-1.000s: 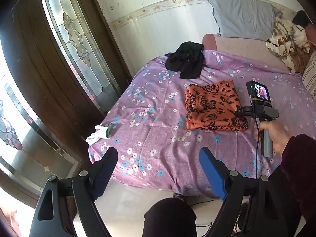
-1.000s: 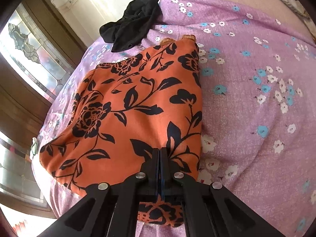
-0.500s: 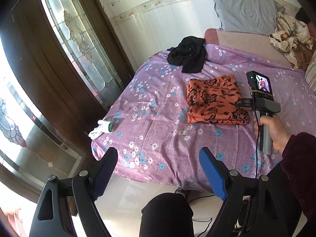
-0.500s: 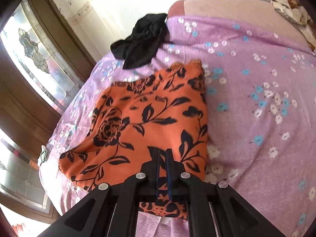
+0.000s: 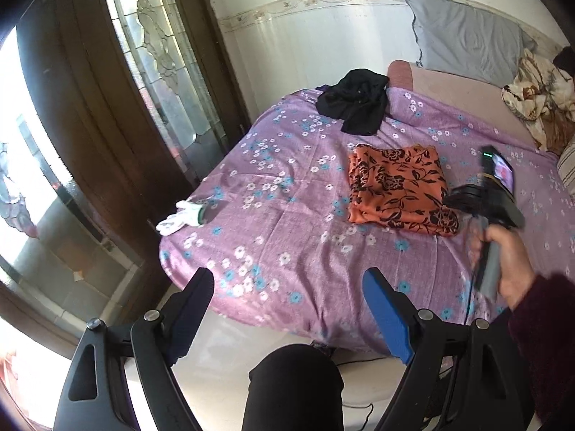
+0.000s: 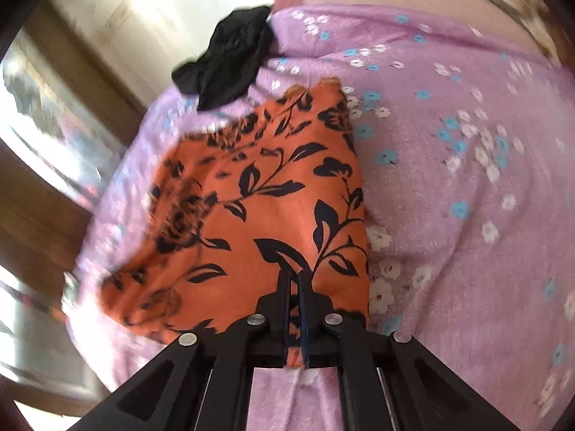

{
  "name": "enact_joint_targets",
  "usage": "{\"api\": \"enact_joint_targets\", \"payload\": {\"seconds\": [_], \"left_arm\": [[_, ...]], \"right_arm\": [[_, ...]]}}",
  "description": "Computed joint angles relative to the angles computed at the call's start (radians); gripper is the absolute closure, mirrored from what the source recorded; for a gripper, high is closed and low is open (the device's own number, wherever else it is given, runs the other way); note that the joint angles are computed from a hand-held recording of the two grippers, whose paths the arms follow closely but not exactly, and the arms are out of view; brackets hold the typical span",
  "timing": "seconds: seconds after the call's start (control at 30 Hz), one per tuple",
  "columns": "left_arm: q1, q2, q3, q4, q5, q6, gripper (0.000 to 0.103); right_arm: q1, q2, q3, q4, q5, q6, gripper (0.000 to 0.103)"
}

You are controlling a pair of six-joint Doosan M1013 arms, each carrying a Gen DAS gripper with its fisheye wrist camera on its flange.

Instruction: Fold small clothes

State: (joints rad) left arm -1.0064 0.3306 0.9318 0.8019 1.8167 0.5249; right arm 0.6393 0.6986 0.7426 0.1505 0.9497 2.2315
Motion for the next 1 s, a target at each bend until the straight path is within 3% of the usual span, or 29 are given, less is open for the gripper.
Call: {"api": "enact_joint_targets", "payload": {"seconds": [0.03,0.13,0.27,0.33,0.4,0.43,0.53,0.6,0.63,0.67,0.73,0.8,1.0], "left_arm": [[0.007,0.003,0.002,0.004,-0.012,0.010,0.018],[0.052,0.018,0.002,-0.032,-0.064,0.018,0.018],[0.110,0.028,0.015,-0.098,-0.155,-0.001,0.018],[0.154,0.033,0.033,-0.147,-0.213,-0.031,0.016],[0.197,0.036,0.052,-0.205,-0.266,-0.072,0.016],[0.217,0.037,0.064,-0.232,-0.293,-0.094,0.016],[0.264,0.056,0.080,-0.290,-0.349,-0.129,0.016],[0.287,0.074,0.073,-0.317,-0.374,-0.123,0.016],[0.300,0.089,0.064,-0.337,-0.393,-0.111,0.016],[0.312,0.103,0.054,-0.359,-0.418,-0.093,0.016],[0.329,0.125,0.040,-0.391,-0.461,-0.046,0.016],[0.346,0.155,0.015,-0.422,-0.489,0.013,0.016],[0.429,0.176,0.032,-0.580,-0.619,0.037,0.016]], "right_arm": [[-0.010,-0.037,0.074,0.060,-0.076,0.026,0.094],[-0.038,-0.096,0.203,0.243,-0.173,-0.015,0.095],[-0.086,-0.146,0.318,0.444,-0.212,-0.205,0.095],[-0.115,-0.176,0.397,0.512,-0.257,-0.229,0.095],[-0.146,-0.186,0.438,0.595,-0.240,-0.210,0.095],[-0.165,-0.194,0.472,0.689,-0.249,-0.252,0.094],[-0.185,-0.210,0.522,0.781,-0.303,-0.326,0.092],[-0.194,-0.198,0.517,0.852,-0.305,-0.369,0.073],[-0.196,-0.193,0.512,0.894,-0.307,-0.395,0.038],[-0.193,-0.190,0.506,0.933,-0.326,-0.439,0.019],[-0.183,-0.187,0.486,0.960,-0.367,-0.522,0.019],[-0.177,-0.165,0.439,0.966,-0.340,-0.567,0.019],[-0.170,-0.075,0.296,0.876,-0.235,-0.465,0.019]]}}
